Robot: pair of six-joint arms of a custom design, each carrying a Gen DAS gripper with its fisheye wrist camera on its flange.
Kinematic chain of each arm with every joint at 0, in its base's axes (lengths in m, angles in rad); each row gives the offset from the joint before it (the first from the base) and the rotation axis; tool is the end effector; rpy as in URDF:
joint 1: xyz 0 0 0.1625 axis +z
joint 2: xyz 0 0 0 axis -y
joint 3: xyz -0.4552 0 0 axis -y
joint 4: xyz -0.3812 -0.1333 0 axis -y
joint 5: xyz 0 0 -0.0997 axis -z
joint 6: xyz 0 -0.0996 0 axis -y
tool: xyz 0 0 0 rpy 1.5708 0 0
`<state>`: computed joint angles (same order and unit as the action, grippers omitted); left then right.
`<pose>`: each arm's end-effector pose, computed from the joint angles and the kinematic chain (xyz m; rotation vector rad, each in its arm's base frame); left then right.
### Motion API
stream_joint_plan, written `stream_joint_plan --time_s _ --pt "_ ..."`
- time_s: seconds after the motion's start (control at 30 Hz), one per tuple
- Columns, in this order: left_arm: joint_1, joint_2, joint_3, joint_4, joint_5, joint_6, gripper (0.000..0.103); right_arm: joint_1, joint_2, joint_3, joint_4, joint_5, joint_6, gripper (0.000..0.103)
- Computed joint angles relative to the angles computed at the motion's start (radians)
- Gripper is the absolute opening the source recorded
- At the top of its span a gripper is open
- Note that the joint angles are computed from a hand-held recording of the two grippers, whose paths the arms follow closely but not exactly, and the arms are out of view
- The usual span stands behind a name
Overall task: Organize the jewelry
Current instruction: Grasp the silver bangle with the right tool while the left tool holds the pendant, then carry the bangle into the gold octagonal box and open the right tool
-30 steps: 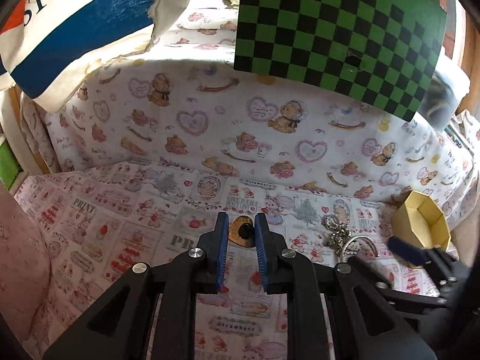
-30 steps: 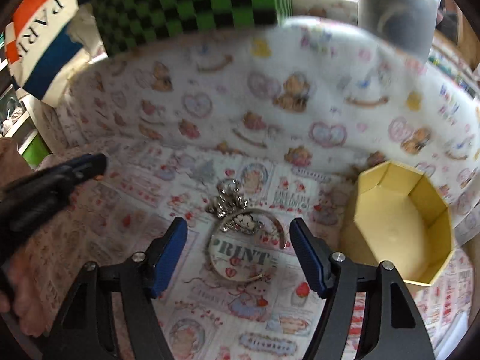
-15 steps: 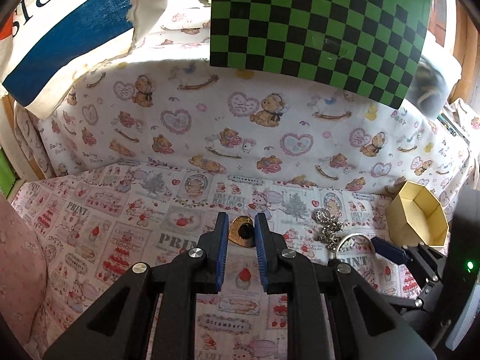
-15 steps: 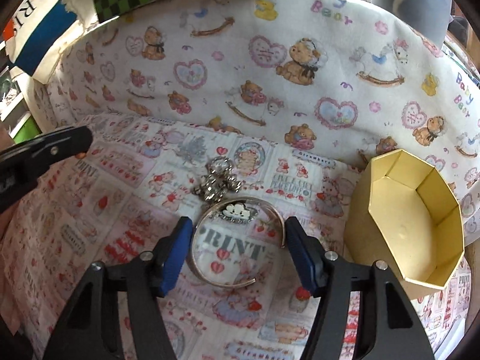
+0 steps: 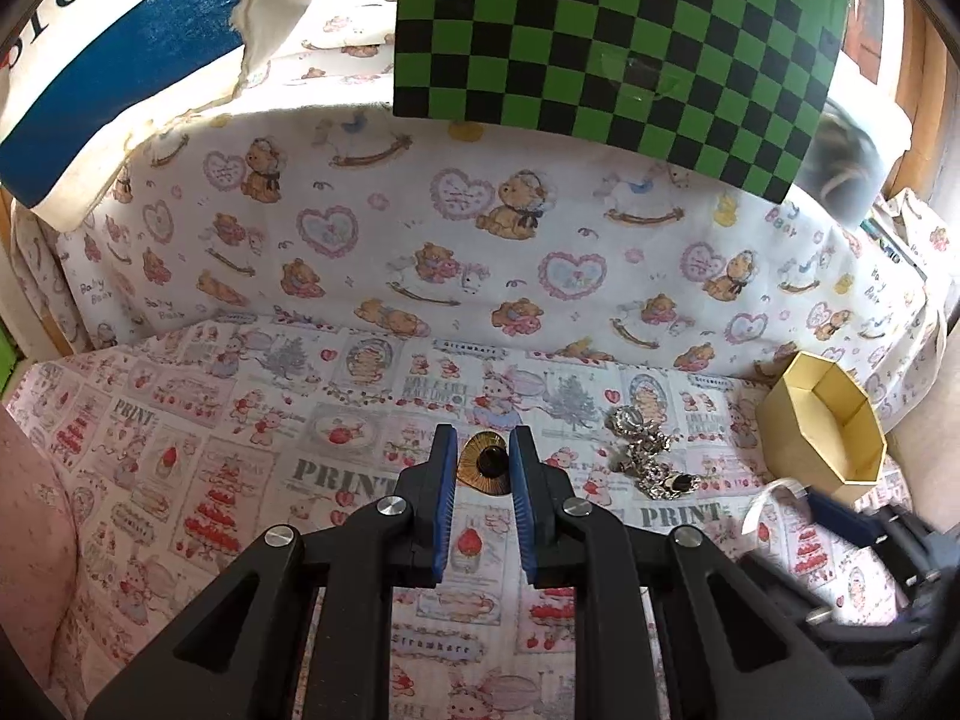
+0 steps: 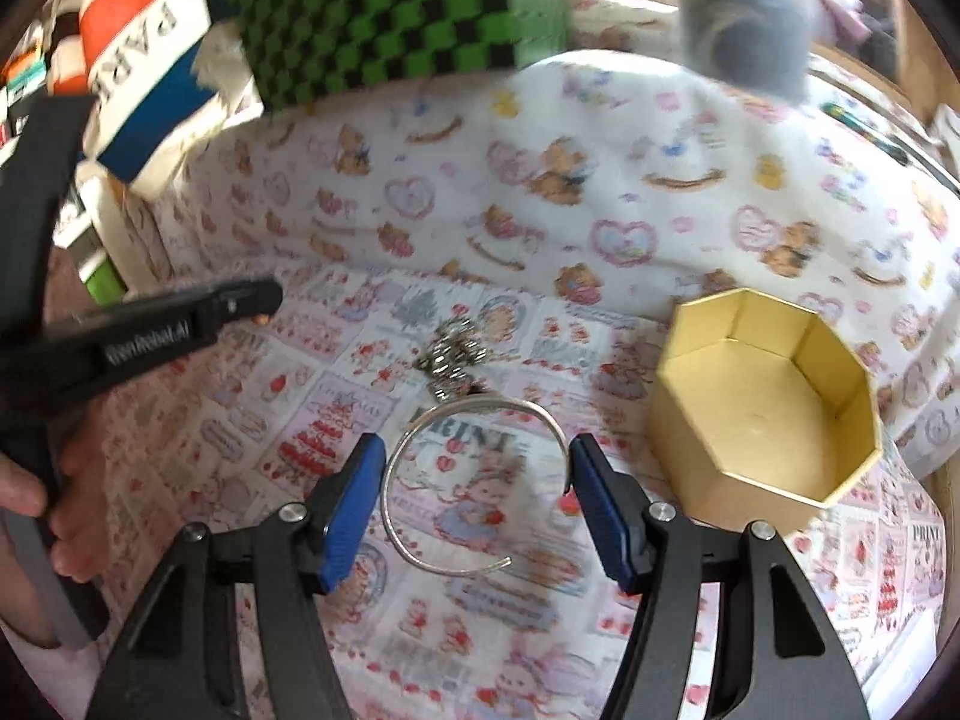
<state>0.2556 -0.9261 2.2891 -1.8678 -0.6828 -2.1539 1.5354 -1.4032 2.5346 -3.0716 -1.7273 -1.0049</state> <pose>-0.2810 -0.2911 0.0357 -0.2979 2.0291 -1.1166 0.1047 -0.3705 0.2106 1.2700 -2.4996 0.3452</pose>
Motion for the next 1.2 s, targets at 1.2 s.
stream_joint_plan --time_s 1.2 --pt "0.011 0.147 -0.005 -0.313 0.124 0.308 0.017 -0.113 0.052 -0.151 -0.113 0.035 0.042 0.061"
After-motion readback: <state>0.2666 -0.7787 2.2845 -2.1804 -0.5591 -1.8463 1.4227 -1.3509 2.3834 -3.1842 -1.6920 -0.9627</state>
